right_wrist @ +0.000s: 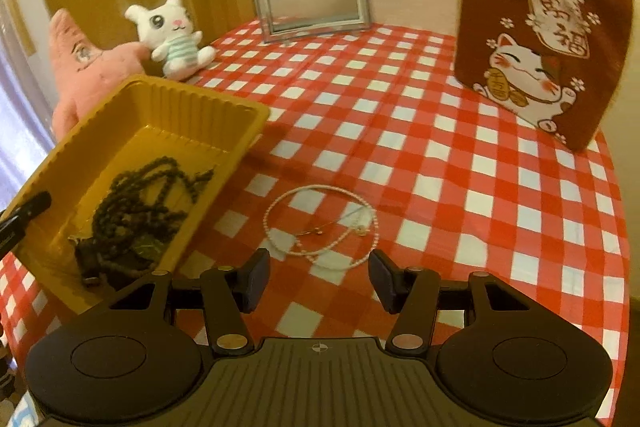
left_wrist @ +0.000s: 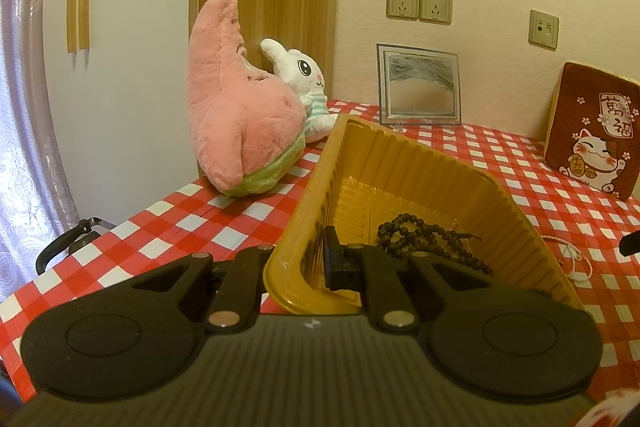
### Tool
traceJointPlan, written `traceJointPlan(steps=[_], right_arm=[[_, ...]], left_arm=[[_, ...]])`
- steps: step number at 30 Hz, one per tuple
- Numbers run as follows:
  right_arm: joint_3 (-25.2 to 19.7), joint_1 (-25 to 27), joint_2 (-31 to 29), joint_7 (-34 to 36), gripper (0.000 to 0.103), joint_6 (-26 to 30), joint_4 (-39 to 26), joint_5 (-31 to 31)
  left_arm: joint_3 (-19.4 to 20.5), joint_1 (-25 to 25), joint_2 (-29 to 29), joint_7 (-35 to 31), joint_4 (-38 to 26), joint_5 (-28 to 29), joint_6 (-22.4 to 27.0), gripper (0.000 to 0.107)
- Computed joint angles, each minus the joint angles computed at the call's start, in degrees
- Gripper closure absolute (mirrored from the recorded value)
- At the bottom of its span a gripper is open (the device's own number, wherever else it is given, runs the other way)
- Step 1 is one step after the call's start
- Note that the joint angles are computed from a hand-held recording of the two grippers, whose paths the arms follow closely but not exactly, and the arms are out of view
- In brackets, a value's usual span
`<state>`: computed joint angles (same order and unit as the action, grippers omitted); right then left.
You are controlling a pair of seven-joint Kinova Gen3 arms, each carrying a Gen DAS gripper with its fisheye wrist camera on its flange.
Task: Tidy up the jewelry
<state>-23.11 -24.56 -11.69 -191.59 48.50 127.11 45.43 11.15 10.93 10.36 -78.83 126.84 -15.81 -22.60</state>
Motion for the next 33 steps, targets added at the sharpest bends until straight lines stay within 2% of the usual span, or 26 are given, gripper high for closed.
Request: traceJointPlan(steps=[2,6,10,16,20,25,33], right_arm=[[0.38,0.50,-1.16,-0.54,0.048,-1.80,1.59,1.16],[-0.80,1.07,-0.37,-1.01,0.049,-1.05,3.74,5.30],[1.06,0.58,-0.39,0.67,0.068,-4.83,6.97,9.26],[4.03,2.14,0.16,4.31,0.072,-10.89,9.92,12.78],[6.53,3.99,1.09,8.44,0.084,-15.53,10.69,13.50],[8.13,6.45,2.80,10.77,0.084,-19.89,11.04,15.80],[9.87,7.86,5.33,12.00,0.084,-22.99,10.42,19.40]], left_arm=[[0.02,-0.13,0.00,0.08,0.08,-0.24,-0.13,0.096],[0.06,-0.22,0.08,0.27,-0.01,-0.40,0.07,0.096],[0.03,-0.11,0.26,0.07,-0.13,-0.27,0.18,0.096],[0.07,-0.13,0.26,0.04,-0.14,-0.22,0.25,0.096],[0.07,-0.17,0.52,-0.16,-0.26,-0.36,0.31,0.096],[0.16,-0.29,0.52,-0.15,-0.29,-0.39,0.43,0.096],[0.25,-0.45,0.68,-0.13,-0.52,-0.54,0.61,0.095]])
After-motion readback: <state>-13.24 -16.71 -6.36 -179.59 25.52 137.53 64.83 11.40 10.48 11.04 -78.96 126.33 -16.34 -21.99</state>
